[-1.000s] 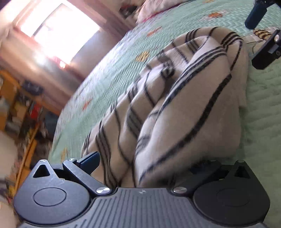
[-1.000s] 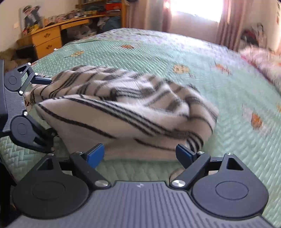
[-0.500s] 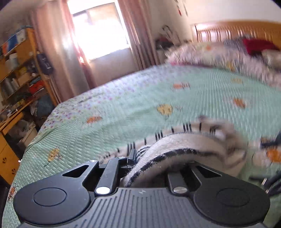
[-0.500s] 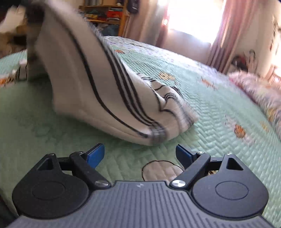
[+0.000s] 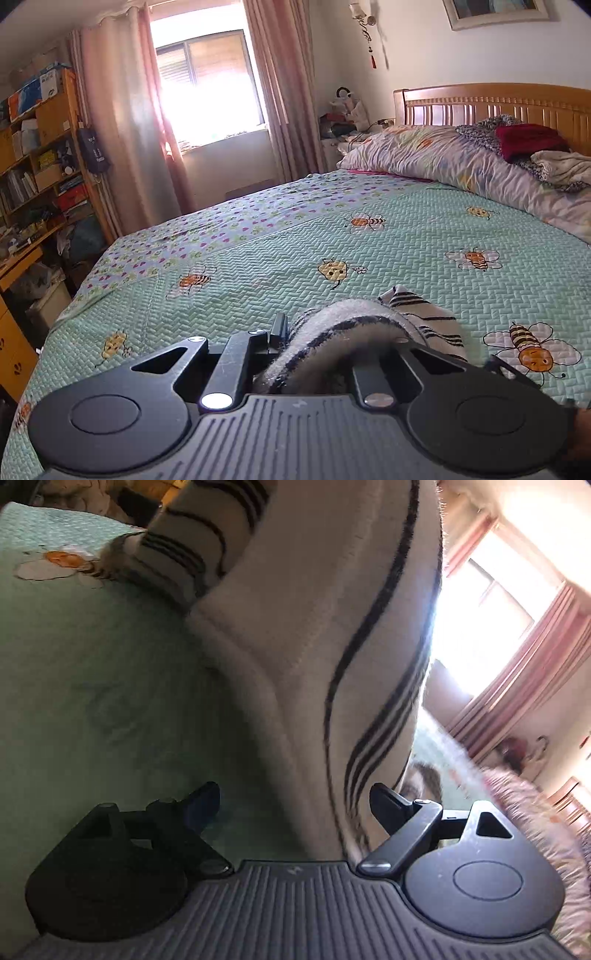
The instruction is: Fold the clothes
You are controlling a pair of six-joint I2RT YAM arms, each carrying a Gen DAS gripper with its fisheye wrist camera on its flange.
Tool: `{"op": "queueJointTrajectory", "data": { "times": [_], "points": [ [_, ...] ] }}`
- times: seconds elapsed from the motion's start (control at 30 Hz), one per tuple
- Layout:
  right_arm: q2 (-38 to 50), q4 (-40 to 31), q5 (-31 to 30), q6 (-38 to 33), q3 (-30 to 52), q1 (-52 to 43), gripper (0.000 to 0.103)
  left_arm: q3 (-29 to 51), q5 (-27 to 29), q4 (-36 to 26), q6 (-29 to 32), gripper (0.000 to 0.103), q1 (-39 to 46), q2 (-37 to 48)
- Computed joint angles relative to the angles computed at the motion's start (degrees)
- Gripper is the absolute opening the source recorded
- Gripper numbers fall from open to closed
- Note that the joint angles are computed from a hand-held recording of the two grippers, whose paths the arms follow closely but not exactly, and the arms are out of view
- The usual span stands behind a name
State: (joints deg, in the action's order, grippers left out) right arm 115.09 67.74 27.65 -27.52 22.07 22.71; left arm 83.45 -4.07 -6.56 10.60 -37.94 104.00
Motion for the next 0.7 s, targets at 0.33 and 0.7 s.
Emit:
{"op": "queueJointTrajectory", "data": {
  "times": [0.33,0.7],
  "points": [
    [-16.0,5.27,5.46,8.75,-5.34,-0.04,0.007,-14.57,1.71,6.24,-2.67,0.013,4.41,-10.47],
    [-67.9,-12.59,17.04,-11.61,-3.78,14.29,0.007,-20.97,0.83,8.94,0.41,0.011,3.39,-33.62]
  ]
}}
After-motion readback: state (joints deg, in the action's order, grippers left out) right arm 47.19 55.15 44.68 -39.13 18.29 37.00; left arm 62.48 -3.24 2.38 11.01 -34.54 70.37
